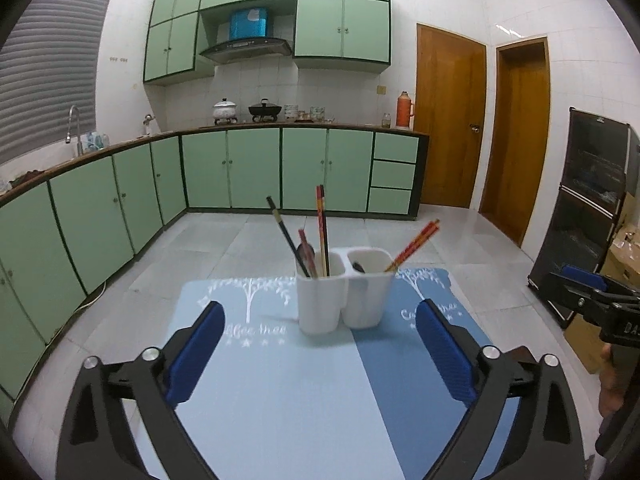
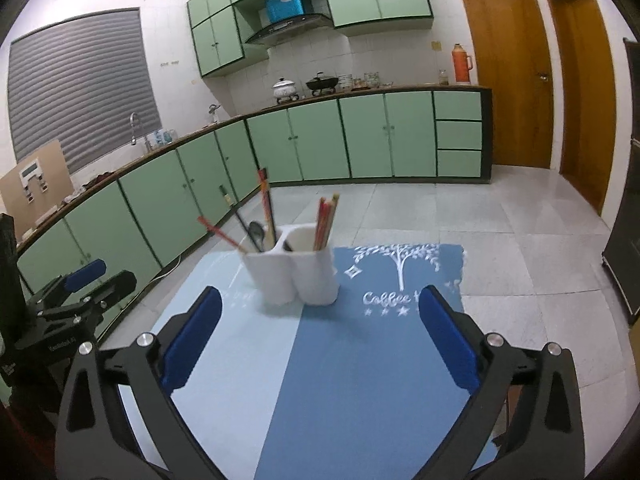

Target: Organize utensils

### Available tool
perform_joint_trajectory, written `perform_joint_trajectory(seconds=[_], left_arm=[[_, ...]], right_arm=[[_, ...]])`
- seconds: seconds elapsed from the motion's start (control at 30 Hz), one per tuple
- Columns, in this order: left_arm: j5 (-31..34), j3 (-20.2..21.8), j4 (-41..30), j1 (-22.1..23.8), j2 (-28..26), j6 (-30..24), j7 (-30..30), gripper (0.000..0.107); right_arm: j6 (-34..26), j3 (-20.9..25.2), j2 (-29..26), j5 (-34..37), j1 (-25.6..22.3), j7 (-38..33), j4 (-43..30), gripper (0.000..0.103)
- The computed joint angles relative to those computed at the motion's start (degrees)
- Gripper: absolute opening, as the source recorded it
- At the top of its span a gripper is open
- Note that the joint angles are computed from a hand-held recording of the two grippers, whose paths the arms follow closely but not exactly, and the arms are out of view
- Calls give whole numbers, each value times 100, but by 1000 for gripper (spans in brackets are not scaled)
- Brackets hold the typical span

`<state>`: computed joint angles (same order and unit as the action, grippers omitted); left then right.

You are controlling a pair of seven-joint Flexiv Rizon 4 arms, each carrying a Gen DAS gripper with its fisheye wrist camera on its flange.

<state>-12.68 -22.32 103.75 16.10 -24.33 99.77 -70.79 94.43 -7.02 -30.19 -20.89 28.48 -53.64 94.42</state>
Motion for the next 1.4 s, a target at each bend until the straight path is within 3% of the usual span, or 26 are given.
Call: perform_joint_trajectory(seconds=[0.17, 0.5, 0.93, 1.17, 1.4], left_arm=[[70, -190, 545, 235, 357, 121, -128, 97], [844, -1279, 1275, 1416, 870, 556, -802, 97], [1677, -1552, 1624, 1907, 1331, 694, -1661, 97], [1947, -1920, 1730, 2325, 1483, 732, -1969, 97], [2128, -1761, 1756, 2248, 1594, 795, -2189, 97]], right_arm=[[237, -230, 324, -39, 322, -22, 515, 97], [596, -1063, 858, 227, 1267, -209, 1305, 97], [816, -2566, 1247, 1005, 2953, -790, 1867, 97], [856, -2903, 1344, 1318, 3367, -1105, 1970, 97], [863, -3122, 1357, 1544, 3654, -1285, 2023, 97]])
